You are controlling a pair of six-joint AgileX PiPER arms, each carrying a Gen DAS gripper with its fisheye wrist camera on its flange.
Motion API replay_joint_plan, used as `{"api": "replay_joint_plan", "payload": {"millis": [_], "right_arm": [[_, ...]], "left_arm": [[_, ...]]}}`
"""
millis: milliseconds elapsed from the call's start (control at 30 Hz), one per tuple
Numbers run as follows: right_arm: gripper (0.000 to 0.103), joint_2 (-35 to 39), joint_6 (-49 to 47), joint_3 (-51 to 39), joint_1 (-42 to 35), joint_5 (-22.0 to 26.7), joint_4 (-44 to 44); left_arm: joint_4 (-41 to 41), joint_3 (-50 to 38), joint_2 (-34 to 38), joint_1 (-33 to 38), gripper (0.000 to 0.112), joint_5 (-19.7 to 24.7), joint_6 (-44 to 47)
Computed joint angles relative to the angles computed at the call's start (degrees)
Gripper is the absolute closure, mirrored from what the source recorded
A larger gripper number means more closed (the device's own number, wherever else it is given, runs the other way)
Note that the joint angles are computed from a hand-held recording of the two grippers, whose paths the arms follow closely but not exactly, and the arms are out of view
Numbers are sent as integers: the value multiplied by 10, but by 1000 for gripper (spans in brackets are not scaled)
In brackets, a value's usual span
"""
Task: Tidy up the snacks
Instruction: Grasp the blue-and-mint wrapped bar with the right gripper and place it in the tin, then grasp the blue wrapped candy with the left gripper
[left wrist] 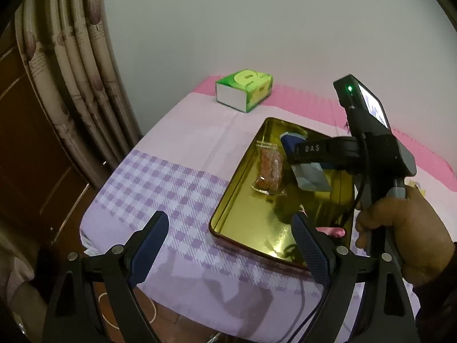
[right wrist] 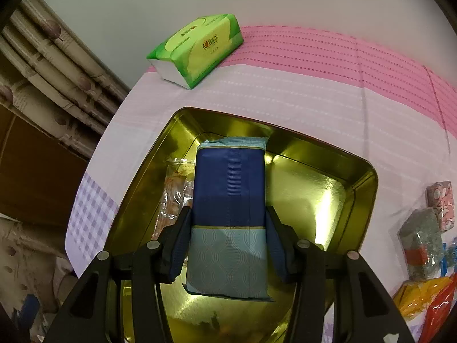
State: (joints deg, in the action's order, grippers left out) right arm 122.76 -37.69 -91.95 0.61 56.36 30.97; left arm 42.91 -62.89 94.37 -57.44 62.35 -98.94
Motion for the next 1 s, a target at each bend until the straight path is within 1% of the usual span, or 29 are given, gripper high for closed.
{"api": "replay_joint_plan", "payload": {"millis": [67,167,267,333,367,400,433,467,500,567,667,767,833,900,933,967,1000], "right_arm": [[54,-5,-10,8,-6,-4,18],[54,-14,-32,14,-34,13,76],[51,-51,-88,50,-74,27,141],[51,-92,-154,106,-123,47,193],[51,-118,-201,143,-161,65,219],[50,-134,-229,164,-185,75,227],[49,-161,-280,200,-227,82,231],[46,-178,-319,223,-259,82,227],[44,-201,-376,253,-309,74,211],[44,-220,-446,276,-374,53,185],[44,-222,-563,283,-493,11,155],[40,-189,-624,252,-568,-6,147],[40,-163,-651,234,-607,-20,152],[40,-133,-658,208,-630,-21,159],[39,-124,-670,208,-636,-32,170],[39,-115,-682,203,-645,-33,175],[39,-104,-691,199,-653,-32,183]], "left_arm": [[-6,-3,3,1,24,0,9],[-6,-6,5,-1,24,2,12],[-9,-9,6,-3,24,5,16],[-9,-8,3,-5,24,3,17],[-8,-8,3,-6,24,1,19],[-7,-10,4,-8,24,0,21],[-4,-12,4,-11,24,-2,24],[-1,-13,4,-15,24,-7,26],[3,-15,4,-19,24,-14,29],[11,-18,4,-29,24,-38,40],[6,-29,7,-40,24,-96,86],[-14,-50,20,-49,24,-150,138],[-43,-84,42,-50,24,-170,180],[-99,-139,80,-40,24,-179,247],[-156,-176,108,-24,24,-190,302],[-207,-210,136,-10,24,-197,349],[-235,-239,161,-3,24,-195,374]]}}
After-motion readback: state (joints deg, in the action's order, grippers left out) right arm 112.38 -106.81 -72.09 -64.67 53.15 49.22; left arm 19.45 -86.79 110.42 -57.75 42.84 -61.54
